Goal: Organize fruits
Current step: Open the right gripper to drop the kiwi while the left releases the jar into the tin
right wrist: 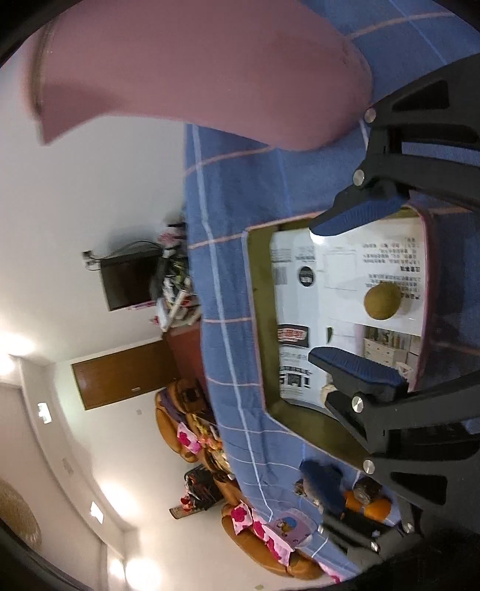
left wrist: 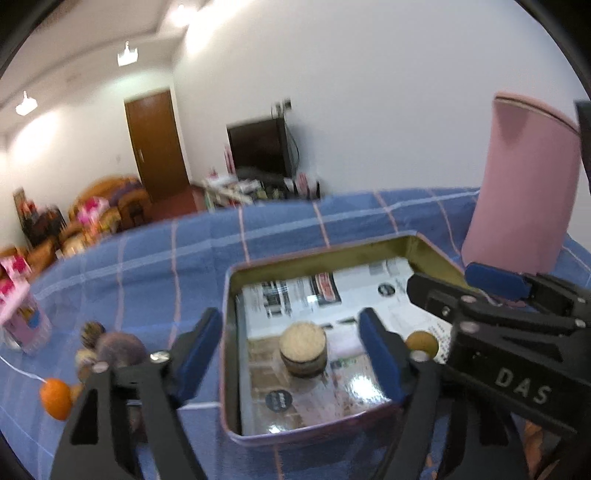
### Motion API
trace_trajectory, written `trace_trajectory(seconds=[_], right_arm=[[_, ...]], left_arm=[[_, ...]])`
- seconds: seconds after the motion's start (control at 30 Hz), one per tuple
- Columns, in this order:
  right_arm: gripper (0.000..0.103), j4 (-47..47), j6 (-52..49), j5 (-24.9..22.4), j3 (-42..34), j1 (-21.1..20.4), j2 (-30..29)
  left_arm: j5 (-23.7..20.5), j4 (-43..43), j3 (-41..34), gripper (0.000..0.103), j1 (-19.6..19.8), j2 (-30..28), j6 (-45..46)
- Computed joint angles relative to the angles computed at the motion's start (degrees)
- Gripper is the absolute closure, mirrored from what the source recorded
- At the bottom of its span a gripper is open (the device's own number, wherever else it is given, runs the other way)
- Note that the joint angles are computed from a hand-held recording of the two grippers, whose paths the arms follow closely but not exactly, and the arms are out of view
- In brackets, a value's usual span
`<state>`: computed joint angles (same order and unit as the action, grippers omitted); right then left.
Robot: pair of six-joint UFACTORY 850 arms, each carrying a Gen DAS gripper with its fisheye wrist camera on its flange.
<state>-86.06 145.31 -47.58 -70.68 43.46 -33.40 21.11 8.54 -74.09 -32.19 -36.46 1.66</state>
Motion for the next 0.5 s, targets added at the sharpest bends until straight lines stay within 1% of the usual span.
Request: trace_trajectory(seconds=[0.03,0.07,0.13,0.27,0.33,0.5], right_arm=[[0.039,-0.48,0.48,-1.35,0.08,0.37,0.07],[0.039,-0.89,1.13,-2.86,0.20,0.70,0.12],[0.038,-0.96,1.97,-5.52,0.53,1.14,0.27],[0.038,-1.45,4.42,-10.35,1.16,1.80,0.16],[0.038,-1.41,4.58,-11.40,1.14,1.90,-0.06],[0.038,0.39,1.99,-12.83,-0.16,2.20,-1.30]], left_arm=[[1.71,-3.19,0.90,0.004,-0.20,0.51,3.01],[3.23,-5.35,1.63,0.002,-0.29,0.88,4.91],[4.42,-7.68,2.20,0.002,-0.32,1.19,7.24],[4.22,-11.11,2.03,0.002,-0.24,0.84,10.53],[3.92,-13.14,1.75,0.002,-0.09,0.69,12.26],[5.52,-16.13,2.78,0.002,0.61,1.20,14.59]])
